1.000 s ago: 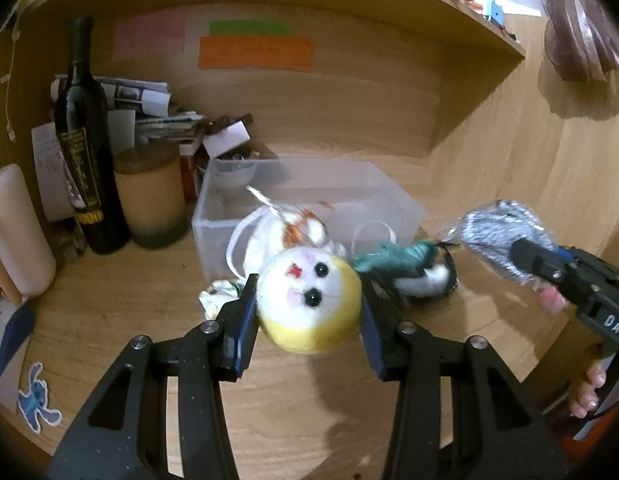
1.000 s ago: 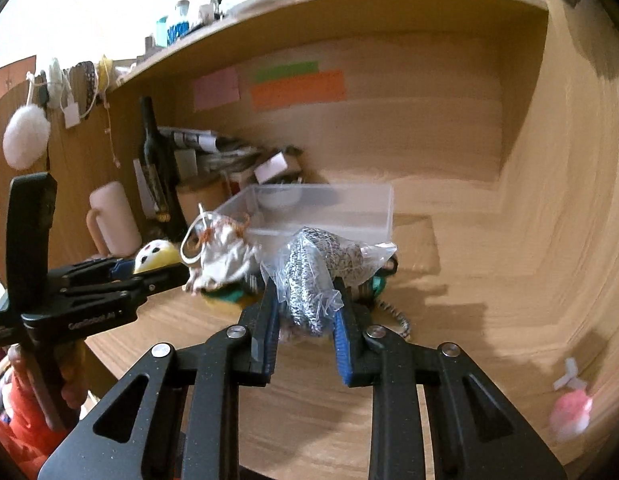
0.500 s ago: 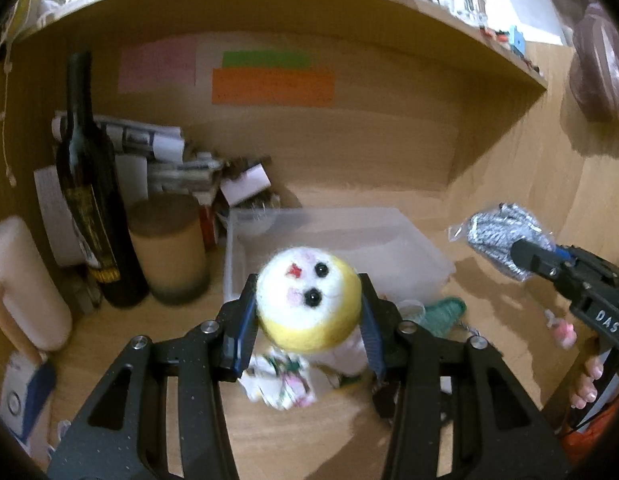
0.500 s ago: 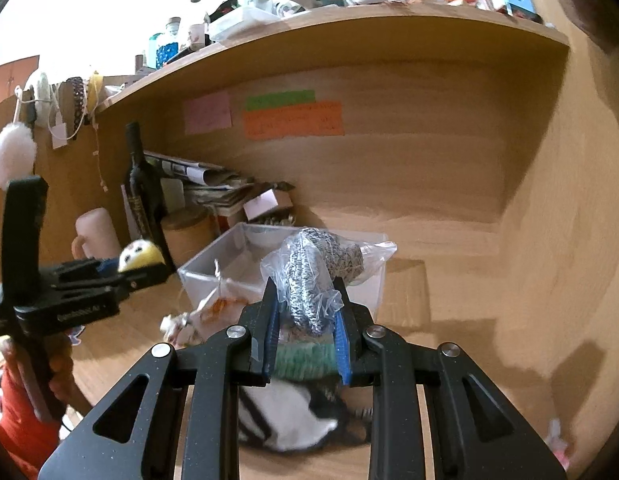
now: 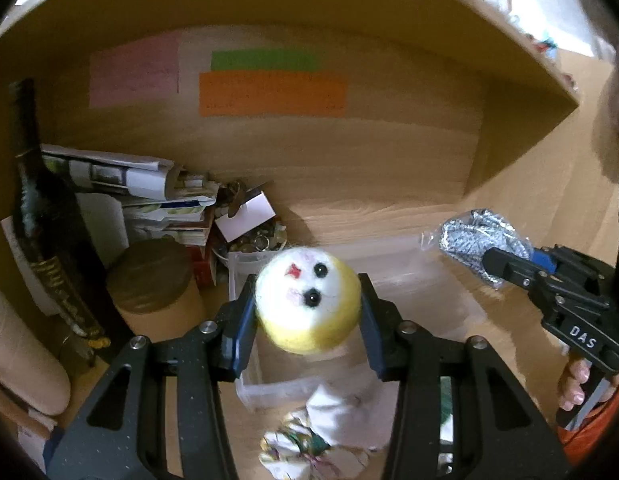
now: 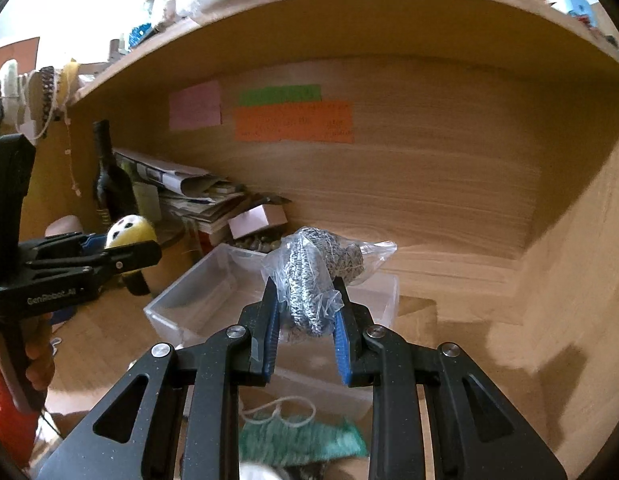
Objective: Organize soft objects
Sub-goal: 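Carry the pom-pom and scrubber over the clear box and release both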
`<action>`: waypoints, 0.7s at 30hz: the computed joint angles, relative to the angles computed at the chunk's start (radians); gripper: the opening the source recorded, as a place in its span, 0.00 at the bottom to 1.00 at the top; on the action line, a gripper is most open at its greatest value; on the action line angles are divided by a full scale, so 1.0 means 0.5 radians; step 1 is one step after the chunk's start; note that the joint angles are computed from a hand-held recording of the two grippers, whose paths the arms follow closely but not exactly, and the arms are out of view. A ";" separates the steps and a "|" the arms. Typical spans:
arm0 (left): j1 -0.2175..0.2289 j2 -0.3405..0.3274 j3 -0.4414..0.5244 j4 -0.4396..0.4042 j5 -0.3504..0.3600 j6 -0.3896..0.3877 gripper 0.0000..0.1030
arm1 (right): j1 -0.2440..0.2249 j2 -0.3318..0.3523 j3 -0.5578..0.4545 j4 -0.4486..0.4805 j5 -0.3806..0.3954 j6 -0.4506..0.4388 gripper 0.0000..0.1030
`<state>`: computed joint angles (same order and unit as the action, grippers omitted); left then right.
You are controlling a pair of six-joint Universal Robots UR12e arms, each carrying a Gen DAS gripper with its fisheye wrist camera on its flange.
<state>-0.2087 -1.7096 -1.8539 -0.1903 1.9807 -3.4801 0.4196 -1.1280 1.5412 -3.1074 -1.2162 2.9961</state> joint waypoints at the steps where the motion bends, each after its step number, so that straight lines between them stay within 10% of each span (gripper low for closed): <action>1: 0.014 -0.009 0.014 -0.034 -0.020 0.002 0.44 | 0.002 0.013 -0.024 0.028 0.000 -0.005 0.21; 21: 0.171 -0.202 0.267 -0.701 -0.360 0.022 0.44 | 0.067 0.242 -0.435 0.848 -0.279 -0.250 0.21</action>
